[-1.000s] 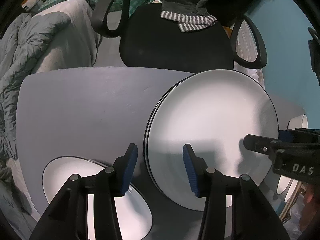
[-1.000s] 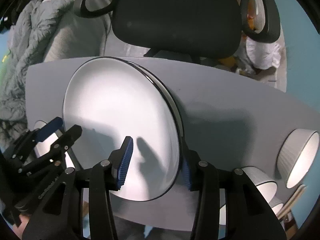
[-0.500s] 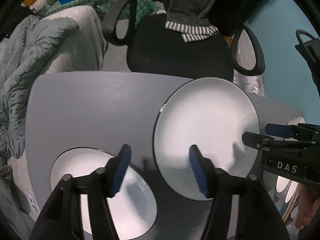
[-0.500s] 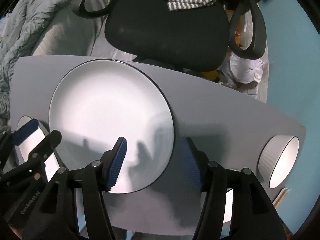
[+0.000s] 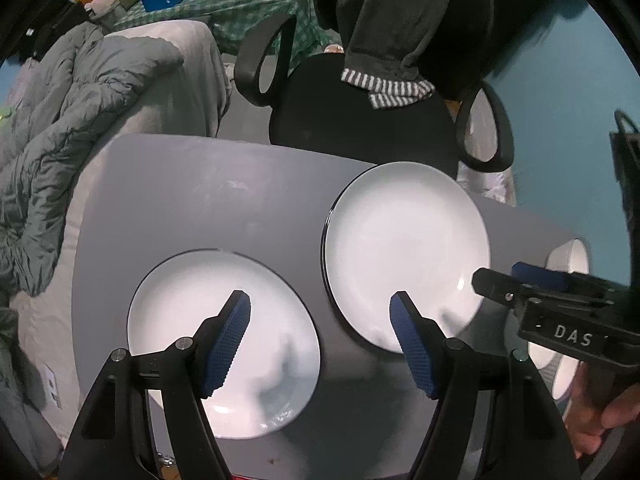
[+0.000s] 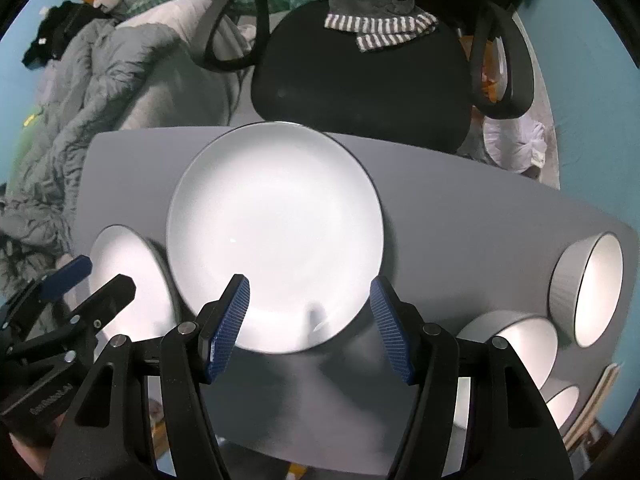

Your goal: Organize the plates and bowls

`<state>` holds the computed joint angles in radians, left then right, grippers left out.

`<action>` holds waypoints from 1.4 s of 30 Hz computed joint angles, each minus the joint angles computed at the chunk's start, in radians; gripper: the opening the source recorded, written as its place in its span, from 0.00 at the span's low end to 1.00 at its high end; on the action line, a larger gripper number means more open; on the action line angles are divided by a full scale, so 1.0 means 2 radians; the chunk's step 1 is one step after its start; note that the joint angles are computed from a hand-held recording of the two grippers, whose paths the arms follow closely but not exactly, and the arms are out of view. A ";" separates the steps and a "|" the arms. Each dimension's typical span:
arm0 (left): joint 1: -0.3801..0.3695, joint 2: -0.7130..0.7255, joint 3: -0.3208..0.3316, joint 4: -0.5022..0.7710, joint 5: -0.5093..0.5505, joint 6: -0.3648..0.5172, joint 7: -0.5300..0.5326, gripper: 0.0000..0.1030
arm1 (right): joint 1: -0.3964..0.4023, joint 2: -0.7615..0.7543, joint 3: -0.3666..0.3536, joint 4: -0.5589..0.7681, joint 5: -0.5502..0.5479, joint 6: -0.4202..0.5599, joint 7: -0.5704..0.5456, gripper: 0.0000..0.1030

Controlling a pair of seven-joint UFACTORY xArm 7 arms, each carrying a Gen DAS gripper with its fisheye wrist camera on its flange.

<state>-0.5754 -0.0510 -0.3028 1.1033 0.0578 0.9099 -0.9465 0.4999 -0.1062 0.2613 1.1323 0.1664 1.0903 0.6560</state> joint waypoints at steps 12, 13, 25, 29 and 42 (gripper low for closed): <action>0.002 -0.104 -0.018 -0.068 -0.006 0.013 -0.001 0.72 | 0.016 -0.055 0.013 -0.028 0.023 -0.009 0.017 0.61; 0.002 -0.115 -0.019 -0.075 -0.008 0.016 0.000 0.73 | 0.018 -0.059 0.015 -0.029 0.024 -0.010 0.019 0.61; 0.009 -0.206 -0.033 -0.123 -0.027 0.040 -0.002 0.73 | 0.037 -0.083 0.030 -0.029 0.027 -0.008 0.038 0.61; 0.010 -0.241 -0.036 -0.145 -0.036 0.045 -0.006 0.72 | 0.043 -0.088 0.036 -0.026 0.026 -0.008 0.046 0.61; 0.010 -0.321 -0.031 -0.210 -0.072 0.035 0.000 0.72 | 0.059 -0.077 0.049 -0.011 0.014 -0.011 0.076 0.61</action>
